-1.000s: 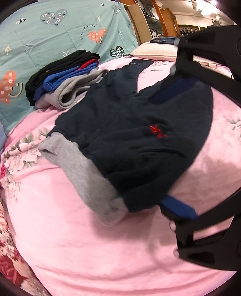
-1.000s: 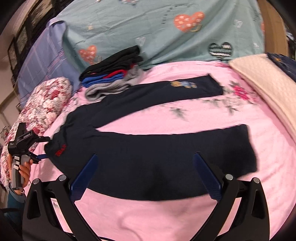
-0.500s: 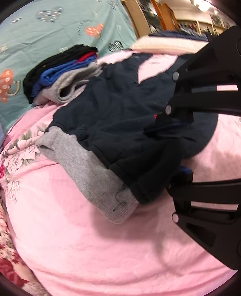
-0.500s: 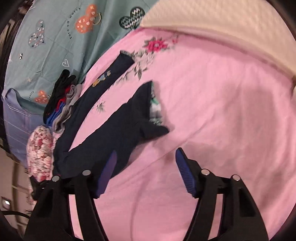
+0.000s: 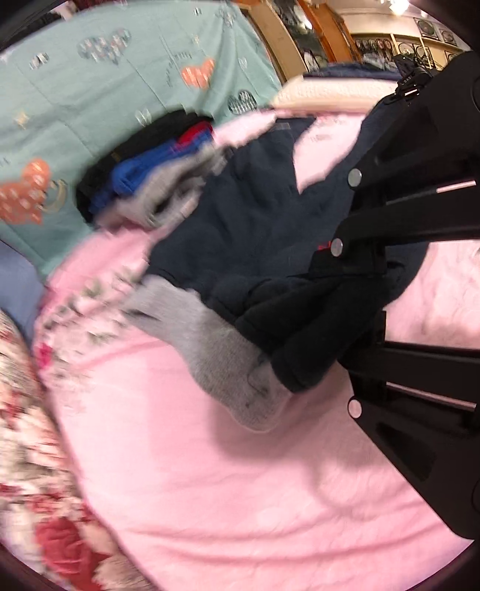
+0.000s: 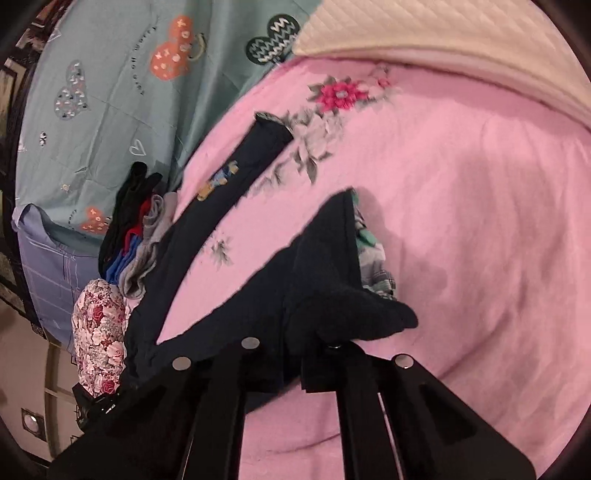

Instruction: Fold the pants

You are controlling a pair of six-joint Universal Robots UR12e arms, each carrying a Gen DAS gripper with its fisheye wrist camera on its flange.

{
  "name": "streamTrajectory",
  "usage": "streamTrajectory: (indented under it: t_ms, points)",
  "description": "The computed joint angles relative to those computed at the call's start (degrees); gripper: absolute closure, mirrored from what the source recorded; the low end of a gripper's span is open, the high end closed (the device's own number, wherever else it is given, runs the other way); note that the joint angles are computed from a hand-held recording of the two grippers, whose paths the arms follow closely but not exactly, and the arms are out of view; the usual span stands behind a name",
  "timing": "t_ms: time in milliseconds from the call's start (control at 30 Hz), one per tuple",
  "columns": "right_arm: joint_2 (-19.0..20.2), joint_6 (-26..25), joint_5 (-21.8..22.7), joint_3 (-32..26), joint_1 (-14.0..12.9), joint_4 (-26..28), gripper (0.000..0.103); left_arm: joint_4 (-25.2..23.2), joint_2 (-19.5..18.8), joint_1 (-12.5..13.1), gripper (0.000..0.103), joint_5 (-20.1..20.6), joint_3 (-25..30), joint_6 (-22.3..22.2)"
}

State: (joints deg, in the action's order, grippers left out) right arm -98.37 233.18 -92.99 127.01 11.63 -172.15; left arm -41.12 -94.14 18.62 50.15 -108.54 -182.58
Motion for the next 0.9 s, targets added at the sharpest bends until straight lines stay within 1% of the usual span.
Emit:
streamTrajectory:
  t_ms: [33, 67, 133, 167, 200, 233, 300, 333, 367, 400, 433, 467, 500, 533, 567, 600, 633, 667, 700, 733, 767, 800, 833, 867, 900]
  points:
    - [-0.7, -1.6, -1.6, -0.6, 0.8, 0.6, 0.098, 0.0, 0.9, 0.7, 0.095, -1.6, -0.2, 0.3]
    - [-1.7, -3.5, -3.8, -1.2, 2.0, 1.4, 0.098, -0.2, 1.5, 1.0, 0.095, -2.3, -0.3, 0.9]
    - [-3.2, -5.1, -6.6, -1.8, 3.8, 3.6, 0.098, -1.1, 3.0, 1.6, 0.095, -3.1, -1.0, 3.1]
    - [-4.0, -5.6, -7.9, -1.8, 4.7, 5.1, 0.098, -2.1, 3.8, 1.7, 0.094, -2.5, -1.6, 5.3]
    - [-5.0, -5.4, -8.7, -1.5, 5.7, 7.1, 0.098, -3.2, 4.1, 1.6, 0.094, -1.7, -1.8, 6.6]
    - [-5.8, -5.0, -9.2, -1.2, 6.4, 9.7, 0.098, -5.6, 4.4, 1.4, 0.094, 0.1, -2.1, 8.8]
    - [-6.9, -3.5, -10.8, -0.7, 7.9, 16.9, 0.097, -7.6, 4.4, 0.9, 0.091, 3.2, -2.8, 11.4]
    - [-7.3, -2.7, -10.1, -0.4, 8.0, 21.3, 0.093, -8.8, 4.2, 0.6, 0.088, 5.3, -3.0, 12.6]
    - [-7.6, -2.0, -8.0, -0.5, 7.5, 25.8, 0.085, -10.6, 4.1, 0.6, 0.082, 6.9, -3.0, 13.5]
    - [-8.1, -0.5, -4.7, -0.1, 6.6, 29.9, 0.082, -11.5, 4.2, 1.0, 0.076, 7.3, -3.2, 13.9]
    - [-8.6, 0.7, -3.8, 0.1, 6.3, 31.7, 0.078, -10.9, 4.6, 1.6, 0.062, 7.7, -3.7, 13.8]
    - [-9.2, 1.3, -4.1, 0.6, 6.3, 31.0, 0.075, -9.2, 5.2, 2.1, 0.043, 8.5, -4.2, 13.2]
    - [-9.8, 1.2, -5.8, 0.4, 6.6, 30.8, 0.073, -7.0, 5.8, 2.5, 0.035, 9.5, -4.8, 12.3]
    - [-10.2, 0.4, -7.5, -0.2, 6.9, 30.9, 0.073, -4.5, 6.4, 3.1, 0.030, 10.1, -5.3, 11.4]
    - [-10.3, -0.9, -8.3, -0.8, 6.9, 30.3, 0.073, -2.1, 6.9, 3.7, 0.029, 10.3, -5.5, 10.8]
    - [-10.0, -3.0, -8.6, -1.7, 6.5, 28.4, 0.071, -0.3, 7.2, 4.2, 0.025, 10.6, -5.4, 9.9]
    - [-9.3, -4.1, -9.5, -2.5, 6.7, 27.1, 0.056, 1.0, 7.3, 4.3, 0.024, 11.0, -5.1, 8.9]
    - [-8.2, -5.4, -11.0, -3.5, 6.8, 25.3, 0.039, 3.4, 7.3, 4.2, 0.022, 11.9, -4.8, 7.1]
    - [-6.7, -7.5, -11.7, -4.7, 6.6, 23.2, 0.034, 5.0, 7.3, 4.0, 0.020, 12.8, -4.5, 6.1]
    - [-5.2, -10.1, -10.7, -5.7, 5.9, 21.3, 0.033, 7.0, 6.9, 3.3, 0.019, 14.4, -3.7, 4.5]
    - [-3.1, -13.0, -8.7, -7.2, 4.6, 18.9, 0.033, 7.9, 6.4, 2.5, 0.018, 15.6, -2.6, 3.3]
    - [-1.2, -13.5, -8.2, -8.5, 3.8, 16.8, 0.033, 8.9, 6.2, 2.1, 0.016, 16.4, -2.0, 2.4]
    - [0.2, -13.0, -7.9, -9.3, 3.1, 14.9, 0.033, 10.3, 5.4, 1.1, 0.014, 17.9, -0.7, 0.6]
    - [2.1, -12.3, -6.3, -10.5, 1.6, 13.0, 0.033, 10.7, 4.9, 0.5, 0.012, 18.6, 0.4, -0.7]
    - [3.4, -12.0, -5.0, -11.3, 0.6, 12.2, 0.033, 11.0, 4.2, 0.0, 0.012, 19.2, 1.5, -2.2]
